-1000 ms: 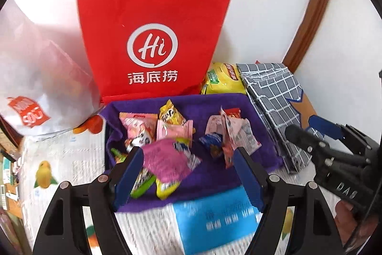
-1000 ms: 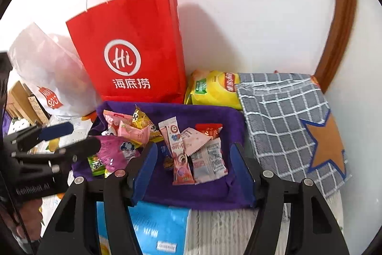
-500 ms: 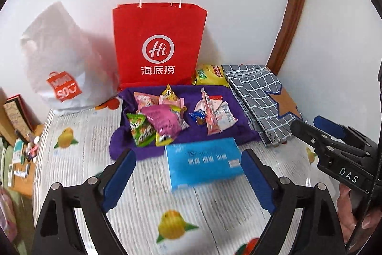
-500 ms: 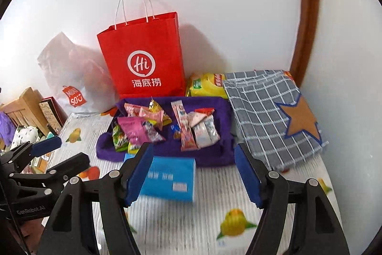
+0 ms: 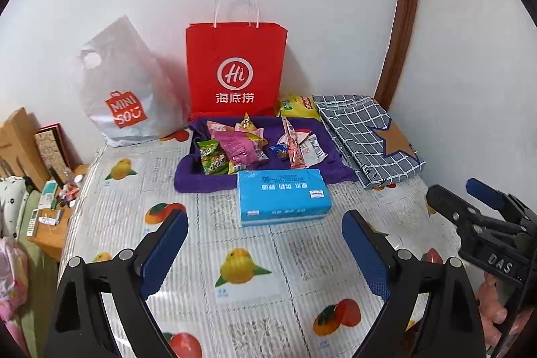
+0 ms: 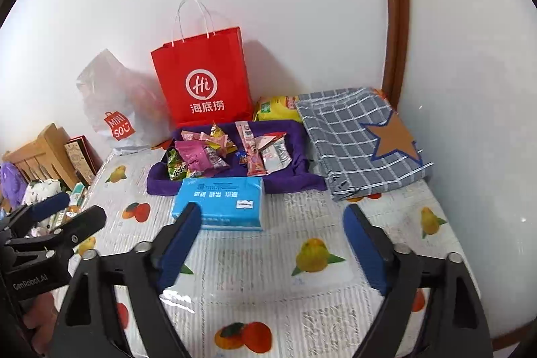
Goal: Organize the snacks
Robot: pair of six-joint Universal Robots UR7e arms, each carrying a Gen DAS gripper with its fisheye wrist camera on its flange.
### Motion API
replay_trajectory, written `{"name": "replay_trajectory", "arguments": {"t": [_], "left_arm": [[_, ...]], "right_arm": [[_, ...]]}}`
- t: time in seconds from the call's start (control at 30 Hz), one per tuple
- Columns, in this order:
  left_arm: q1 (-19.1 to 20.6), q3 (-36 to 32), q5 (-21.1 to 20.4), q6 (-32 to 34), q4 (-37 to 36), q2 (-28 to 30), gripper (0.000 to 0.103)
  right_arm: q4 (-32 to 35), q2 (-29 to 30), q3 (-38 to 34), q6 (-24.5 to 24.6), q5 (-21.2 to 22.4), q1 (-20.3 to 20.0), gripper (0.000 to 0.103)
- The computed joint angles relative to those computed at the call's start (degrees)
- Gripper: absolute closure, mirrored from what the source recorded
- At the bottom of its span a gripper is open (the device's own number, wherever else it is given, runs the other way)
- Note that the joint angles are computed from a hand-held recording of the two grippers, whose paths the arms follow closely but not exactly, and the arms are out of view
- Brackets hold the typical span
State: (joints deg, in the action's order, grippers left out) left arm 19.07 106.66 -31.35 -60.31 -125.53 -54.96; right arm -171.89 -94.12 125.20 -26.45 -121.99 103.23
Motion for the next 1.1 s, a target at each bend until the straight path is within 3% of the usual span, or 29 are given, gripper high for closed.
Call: {"name": "replay_trajectory", "arguments": {"t": [0.37,1.1], "left_arm": [[-3.4,1.1,0.4,-4.6,3.5,-0.9,0.008],[-4.9,1.0,0.8,-6.4,5.6,-1.4,0.008]], "right_arm": [[0.0,-7.0,4.3,-0.9,0.8,0.5,0.002],[-0.6,-8.9,5.6,-2.3,0.2,1.7,0.002]]}}
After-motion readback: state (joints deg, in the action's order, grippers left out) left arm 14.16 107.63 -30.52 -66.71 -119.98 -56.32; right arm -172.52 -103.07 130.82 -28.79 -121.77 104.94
